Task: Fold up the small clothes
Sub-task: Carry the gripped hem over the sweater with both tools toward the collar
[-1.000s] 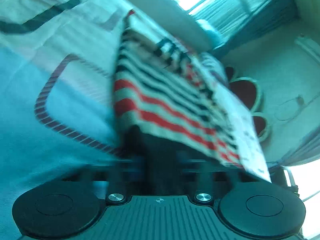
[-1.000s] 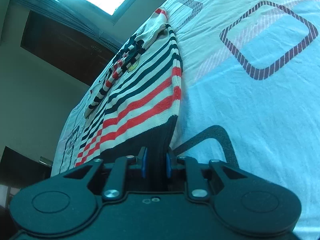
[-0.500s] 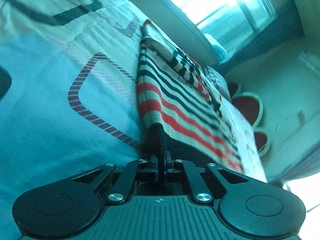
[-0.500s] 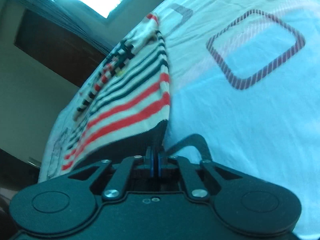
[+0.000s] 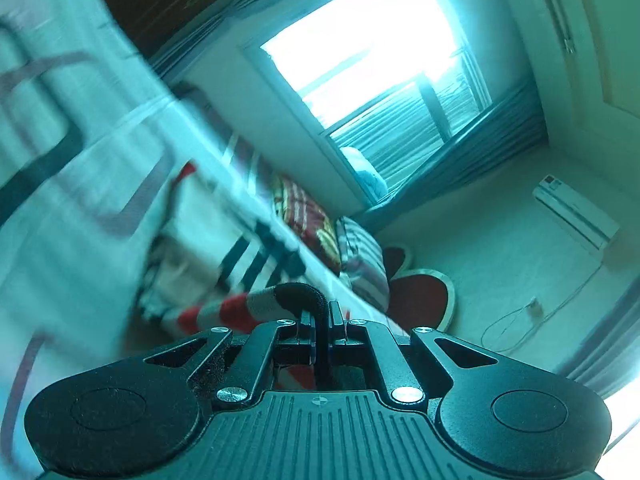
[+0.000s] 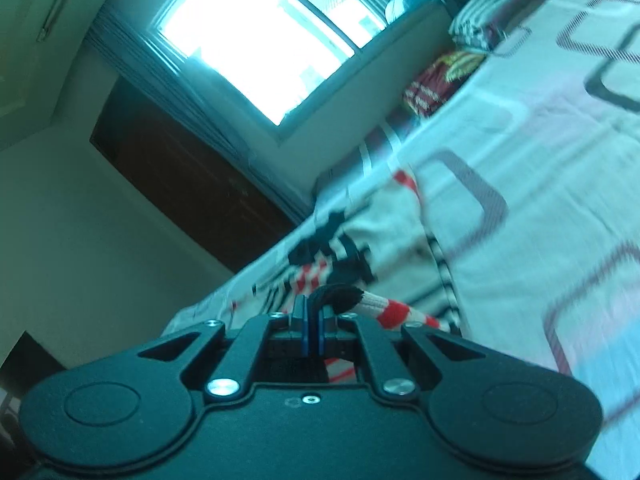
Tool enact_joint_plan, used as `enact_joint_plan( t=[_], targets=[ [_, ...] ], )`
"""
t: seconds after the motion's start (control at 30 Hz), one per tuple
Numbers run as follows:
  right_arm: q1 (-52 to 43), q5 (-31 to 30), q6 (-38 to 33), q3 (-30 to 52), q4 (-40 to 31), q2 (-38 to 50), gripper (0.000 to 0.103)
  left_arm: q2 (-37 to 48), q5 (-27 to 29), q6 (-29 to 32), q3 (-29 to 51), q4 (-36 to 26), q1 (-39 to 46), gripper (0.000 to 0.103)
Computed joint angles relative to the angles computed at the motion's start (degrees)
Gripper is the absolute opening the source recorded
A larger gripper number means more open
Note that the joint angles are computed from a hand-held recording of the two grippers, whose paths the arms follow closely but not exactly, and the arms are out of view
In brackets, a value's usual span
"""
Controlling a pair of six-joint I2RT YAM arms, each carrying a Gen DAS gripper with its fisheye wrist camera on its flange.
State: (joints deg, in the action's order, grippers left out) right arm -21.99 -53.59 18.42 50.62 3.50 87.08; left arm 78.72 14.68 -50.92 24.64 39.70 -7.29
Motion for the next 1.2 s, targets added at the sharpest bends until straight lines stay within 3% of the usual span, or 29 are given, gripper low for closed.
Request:
enact_joint_plan(
  t=[0.17,0.33,0.53,0.67,0.73,0.77,0.83,0.87,0.93,1.03,1.1,1.17,1.2],
  targets=[
    [5.7,5.8,6.9,15.3,1.8,12.3,0.005,12.6,2.9,3.8,19.6,-8.4,3.1,0.005],
    [9.8,9.6,10.2,33.1,-2.6,27.0,0.005,27.9,5.4,5.0,38.0,-15.5,5.8,0.005],
    [13.0,11.4,10.8,55.0,-10.5,44.7,0.005,44.6,6.1,5.0,57.3,-23.1,7.1,0.005],
    [14.5,12.6,10.7,74.7,-19.4,59.2,0.006,56.6,5.9,3.7,71.0,-29.3,7.9,0.005],
    [14.8,12.1,10.6,86.2,-23.2,67.4,0.012,62.1,5.7,2.5,77.4,-31.7,8.2,0.005],
    [15.0,12.8,11.7,90.6,-23.9,70.7,0.023,64.5,6.6,1.9,80.3,-32.8,8.4,0.005],
    [14.8,13.5,14.4,92.3,-19.5,73.4,0.028,67.7,7.6,1.1,83.6,-32.6,8.4,0.006],
    [14.6,13.7,15.9,94.1,-18.6,74.8,0.036,68.5,7.9,1.4,84.5,-32.1,8.4,0.006],
    [14.3,13.7,16.9,93.9,-16.0,75.3,0.04,70.1,9.3,0.8,85.6,-30.2,8.5,0.031],
    [13.9,13.0,16.1,90.6,-13.6,73.5,0.042,70.8,11.2,-1.8,85.3,-25.3,8.7,0.059],
    [13.5,13.0,15.4,85.9,-10.7,70.7,0.042,70.5,10.0,-0.1,85.5,-24.8,8.4,0.074],
    [13.1,12.6,11.0,86.3,-13.8,69.6,0.042,69.7,7.8,3.3,87.0,-28.6,8.1,0.076],
    [13.2,13.1,5.3,90.8,-20.1,70.5,0.041,69.3,7.6,6.5,88.1,-31.1,8.2,0.076]
  ],
)
